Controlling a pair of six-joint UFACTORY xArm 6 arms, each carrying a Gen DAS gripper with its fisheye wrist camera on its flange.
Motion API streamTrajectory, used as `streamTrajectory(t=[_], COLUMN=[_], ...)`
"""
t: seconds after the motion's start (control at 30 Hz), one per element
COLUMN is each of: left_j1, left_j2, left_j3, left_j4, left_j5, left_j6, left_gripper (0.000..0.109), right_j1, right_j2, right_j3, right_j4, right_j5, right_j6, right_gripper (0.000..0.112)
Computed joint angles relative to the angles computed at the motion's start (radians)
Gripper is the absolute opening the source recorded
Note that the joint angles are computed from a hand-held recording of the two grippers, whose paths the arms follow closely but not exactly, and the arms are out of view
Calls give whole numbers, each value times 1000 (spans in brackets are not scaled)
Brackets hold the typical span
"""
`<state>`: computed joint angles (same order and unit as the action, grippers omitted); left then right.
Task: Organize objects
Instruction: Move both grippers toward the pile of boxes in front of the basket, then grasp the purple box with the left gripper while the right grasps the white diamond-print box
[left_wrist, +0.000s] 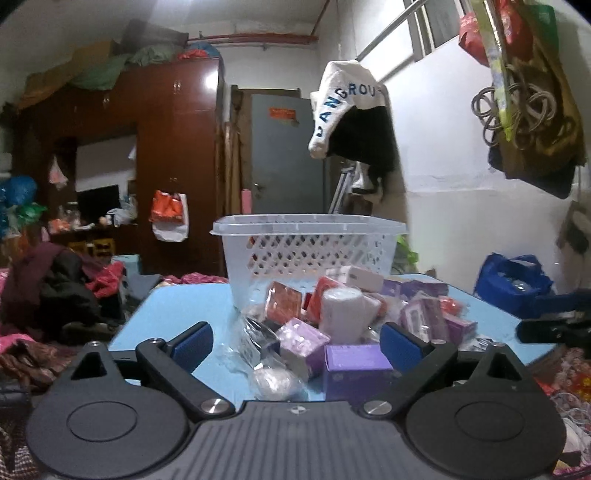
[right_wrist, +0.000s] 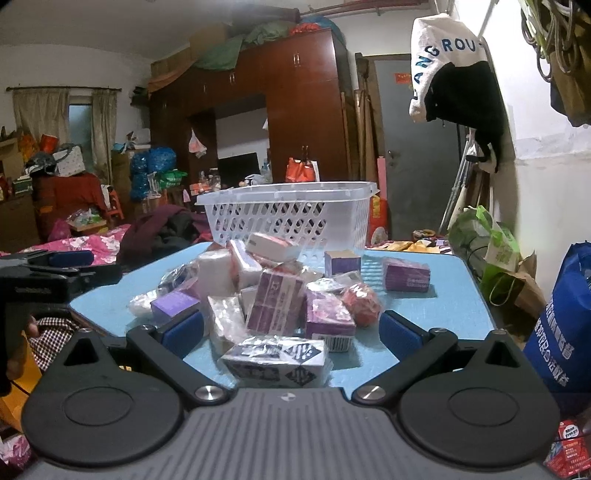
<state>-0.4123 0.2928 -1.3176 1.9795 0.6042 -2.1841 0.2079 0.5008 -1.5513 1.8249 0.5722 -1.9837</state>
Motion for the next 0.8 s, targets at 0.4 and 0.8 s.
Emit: streamTrajectory(t=[0.4, 0.8], left_j1=[-8, 11], left_j2=[197, 243], left_j3=[-191, -237], left_j4=[-58, -63], left_j5=[-61, -104], left_j6=[116, 83], left_gripper=[95, 57], right_j1=[73, 93], right_j2=[83, 111], right_j3=[-63, -96], right_j4=[-10, 91], right_j5=[-130, -218], right_j6=[-18, -129], right_gripper=[97, 80])
